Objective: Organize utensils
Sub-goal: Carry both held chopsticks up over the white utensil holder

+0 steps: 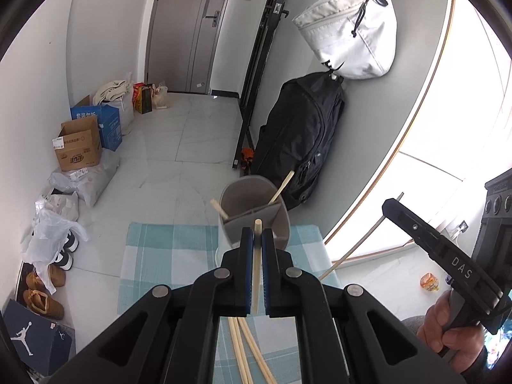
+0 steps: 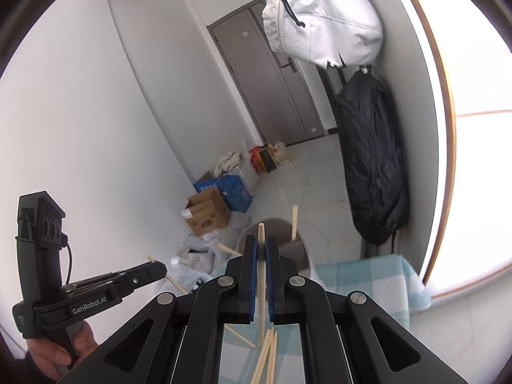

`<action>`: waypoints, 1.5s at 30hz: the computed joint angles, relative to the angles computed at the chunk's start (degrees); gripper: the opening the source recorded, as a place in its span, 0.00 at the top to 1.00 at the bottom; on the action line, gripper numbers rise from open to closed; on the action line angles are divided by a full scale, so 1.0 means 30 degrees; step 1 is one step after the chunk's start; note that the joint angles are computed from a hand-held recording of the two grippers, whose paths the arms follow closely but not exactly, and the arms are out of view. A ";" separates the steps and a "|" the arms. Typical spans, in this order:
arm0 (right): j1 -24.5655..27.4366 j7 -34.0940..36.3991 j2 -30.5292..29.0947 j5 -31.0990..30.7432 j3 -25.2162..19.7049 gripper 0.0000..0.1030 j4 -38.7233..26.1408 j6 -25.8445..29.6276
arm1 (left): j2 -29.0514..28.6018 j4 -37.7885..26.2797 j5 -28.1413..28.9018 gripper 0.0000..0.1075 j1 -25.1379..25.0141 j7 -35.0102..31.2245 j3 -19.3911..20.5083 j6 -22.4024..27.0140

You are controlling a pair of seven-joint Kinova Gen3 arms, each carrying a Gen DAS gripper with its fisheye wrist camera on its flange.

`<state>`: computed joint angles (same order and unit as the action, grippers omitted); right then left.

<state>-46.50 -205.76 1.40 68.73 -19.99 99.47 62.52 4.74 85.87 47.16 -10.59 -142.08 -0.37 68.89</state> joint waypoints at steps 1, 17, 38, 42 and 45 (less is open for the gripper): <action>0.0152 0.0361 -0.0074 -0.0051 0.0143 0.96 -0.0207 -0.0187 | 0.0114 -0.0420 -0.0012 0.99 0.0051 0.0268 0.0049 0.0122; 0.2483 0.6683 0.0640 -0.1692 0.1825 0.96 -0.4179 -0.2411 | 0.2337 -0.5353 -0.0096 0.99 0.0078 0.4064 0.1289 0.0324; 0.3078 1.3103 0.3770 -0.5580 0.4805 0.96 -0.7204 -0.4496 | 0.4877 -0.7350 -0.2358 0.99 0.0714 0.5917 0.2866 -0.0829; 0.2980 1.4043 0.4139 -0.6462 0.5199 0.96 -0.7269 -0.4791 | 0.5423 -0.7256 -0.2510 0.99 0.0637 0.5896 0.3016 -0.0499; 0.3156 1.4490 0.4308 -0.7496 0.5359 0.96 -0.7092 -0.5312 | 0.5991 -0.7679 -0.2566 0.99 0.0498 0.6089 0.3124 0.0186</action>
